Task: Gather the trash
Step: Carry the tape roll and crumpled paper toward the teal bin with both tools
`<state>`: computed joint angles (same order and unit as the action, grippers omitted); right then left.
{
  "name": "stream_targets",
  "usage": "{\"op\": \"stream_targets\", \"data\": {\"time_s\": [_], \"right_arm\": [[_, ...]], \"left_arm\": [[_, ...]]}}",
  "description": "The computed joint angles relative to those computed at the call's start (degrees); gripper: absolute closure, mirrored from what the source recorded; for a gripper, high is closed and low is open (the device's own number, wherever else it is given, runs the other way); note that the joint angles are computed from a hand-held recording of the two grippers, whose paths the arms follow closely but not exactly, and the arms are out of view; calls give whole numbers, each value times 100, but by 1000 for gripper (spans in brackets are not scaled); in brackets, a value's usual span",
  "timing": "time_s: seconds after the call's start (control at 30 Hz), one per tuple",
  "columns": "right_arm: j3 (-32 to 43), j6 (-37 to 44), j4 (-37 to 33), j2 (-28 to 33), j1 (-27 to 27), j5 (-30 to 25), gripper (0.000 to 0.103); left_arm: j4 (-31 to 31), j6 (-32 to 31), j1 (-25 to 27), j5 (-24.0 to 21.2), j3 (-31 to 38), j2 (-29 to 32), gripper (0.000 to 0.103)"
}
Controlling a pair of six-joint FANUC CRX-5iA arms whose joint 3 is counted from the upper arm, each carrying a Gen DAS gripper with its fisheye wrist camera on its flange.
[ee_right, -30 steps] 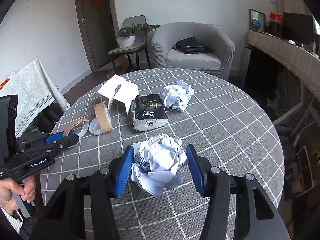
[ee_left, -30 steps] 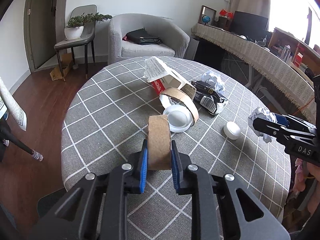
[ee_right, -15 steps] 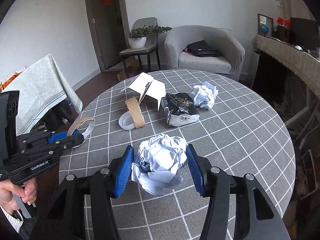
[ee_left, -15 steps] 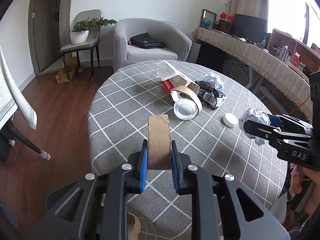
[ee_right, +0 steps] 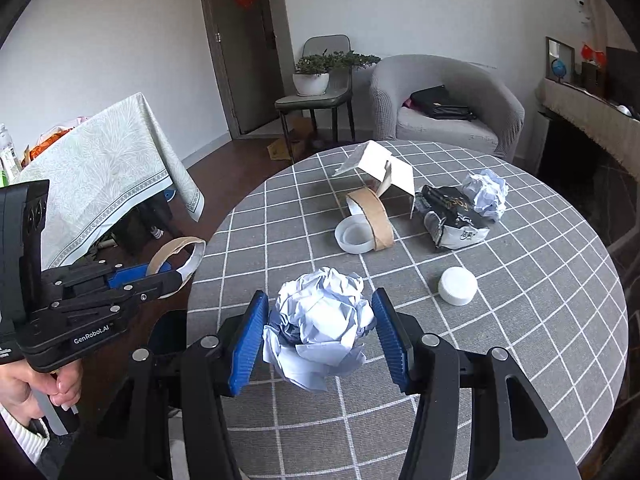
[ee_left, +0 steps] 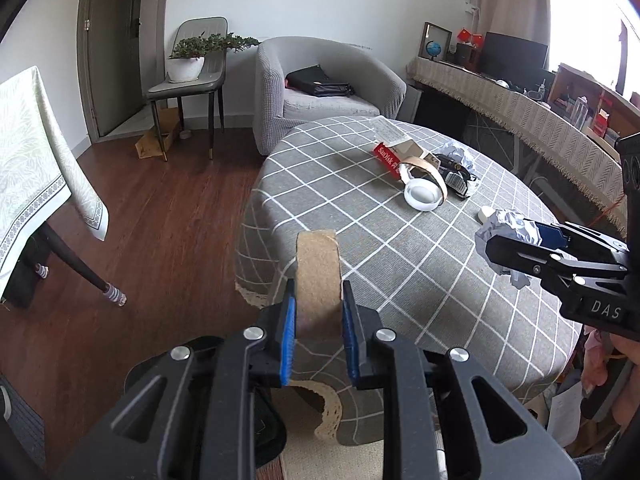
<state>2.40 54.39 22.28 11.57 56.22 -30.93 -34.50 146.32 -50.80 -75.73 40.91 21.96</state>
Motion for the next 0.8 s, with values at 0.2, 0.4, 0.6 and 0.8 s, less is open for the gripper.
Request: {"op": "stream_targets", "data": {"time_s": [0.2, 0.4, 0.6, 0.8], "right_arm": [[310, 173, -120, 205, 243, -32, 49], [815, 546, -398, 526, 429, -200, 49], [1494, 1056, -835, 962, 553, -503, 49], [2039, 1350, -1092, 1331, 669, -822, 49]], "left_arm": [[-2, 166, 51, -33, -606, -397, 81], [110, 323, 204, 44, -1247, -824, 81], [436, 412, 446, 119, -1863, -1126, 81], [852, 278, 670, 188, -2302, -1262, 81]]}}
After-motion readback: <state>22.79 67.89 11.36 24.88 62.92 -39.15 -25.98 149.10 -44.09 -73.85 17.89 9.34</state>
